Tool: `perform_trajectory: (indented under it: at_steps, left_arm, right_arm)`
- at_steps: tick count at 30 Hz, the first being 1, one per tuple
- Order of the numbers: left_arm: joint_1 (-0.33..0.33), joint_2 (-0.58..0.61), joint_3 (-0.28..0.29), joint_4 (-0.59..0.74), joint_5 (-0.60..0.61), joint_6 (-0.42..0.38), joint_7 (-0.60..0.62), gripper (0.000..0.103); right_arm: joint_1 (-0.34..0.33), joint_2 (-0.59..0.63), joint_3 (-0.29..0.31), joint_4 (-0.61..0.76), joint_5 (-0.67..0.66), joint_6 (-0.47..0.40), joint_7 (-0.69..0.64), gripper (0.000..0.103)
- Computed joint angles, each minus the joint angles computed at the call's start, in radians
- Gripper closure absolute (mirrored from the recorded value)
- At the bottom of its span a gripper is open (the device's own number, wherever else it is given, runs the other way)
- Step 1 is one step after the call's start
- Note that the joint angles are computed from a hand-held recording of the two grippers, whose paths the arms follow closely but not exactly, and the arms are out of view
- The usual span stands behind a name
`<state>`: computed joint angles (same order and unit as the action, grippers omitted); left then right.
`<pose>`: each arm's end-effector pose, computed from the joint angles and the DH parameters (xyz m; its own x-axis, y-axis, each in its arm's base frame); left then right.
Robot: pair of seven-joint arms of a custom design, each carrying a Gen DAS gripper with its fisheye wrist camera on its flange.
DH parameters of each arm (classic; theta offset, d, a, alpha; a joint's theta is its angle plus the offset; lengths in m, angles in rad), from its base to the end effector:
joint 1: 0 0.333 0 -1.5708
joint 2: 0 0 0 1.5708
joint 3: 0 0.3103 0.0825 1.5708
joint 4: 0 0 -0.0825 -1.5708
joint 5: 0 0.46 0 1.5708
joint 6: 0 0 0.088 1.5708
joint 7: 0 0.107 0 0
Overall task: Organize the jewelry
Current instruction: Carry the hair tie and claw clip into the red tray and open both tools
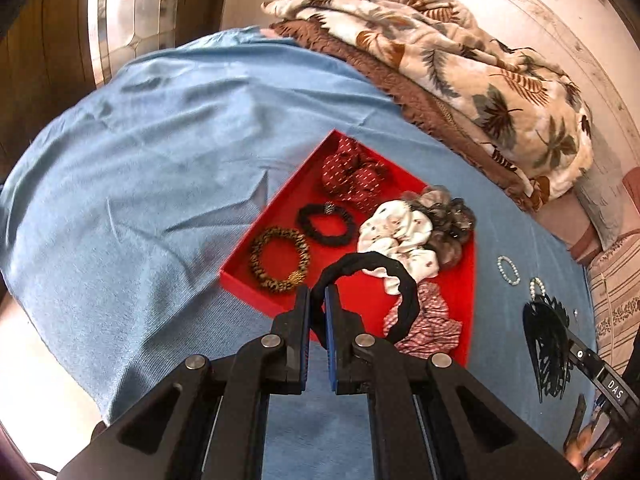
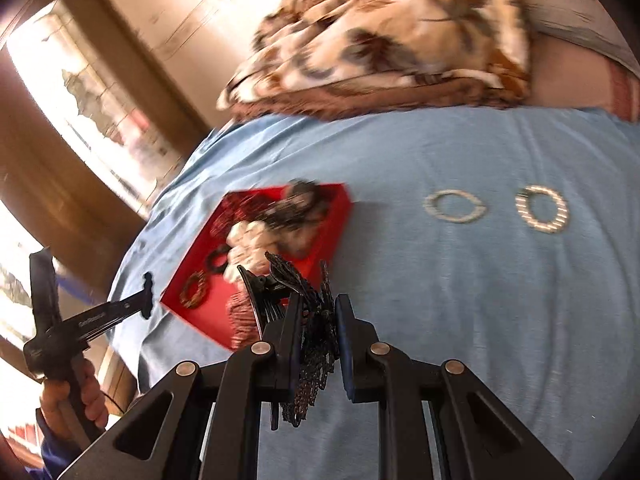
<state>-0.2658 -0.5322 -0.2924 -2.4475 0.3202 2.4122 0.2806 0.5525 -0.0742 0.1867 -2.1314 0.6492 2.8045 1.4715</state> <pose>0.4279 -0.2714 0.5017 0.4388 -0.8626 0.2517 -0.6905 -0.5029 -0.5199 0.4893 0.4094 0.4788 0.4150 -0.7795 -0.4692 -0.8188 -0.0951 -0.5662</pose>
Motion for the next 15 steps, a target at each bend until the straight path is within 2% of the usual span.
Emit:
perform_trajectory:
  at_steps: [8, 15]
  left_arm:
    - [0.013, 0.085, 0.024, 0.035, 0.001, 0.009, 0.067, 0.096]
    - [0.034, 0.210, 0.047, 0.112, -0.004, -0.051, 0.158, 0.096]
  right_arm:
    - [0.016, 0.175, 0.037, 0.199, -0.055, -0.053, 0.023, 0.085]
    - [0.029, 0.283, 0.068, 0.314, -0.063, -0.083, 0.036, 0.085]
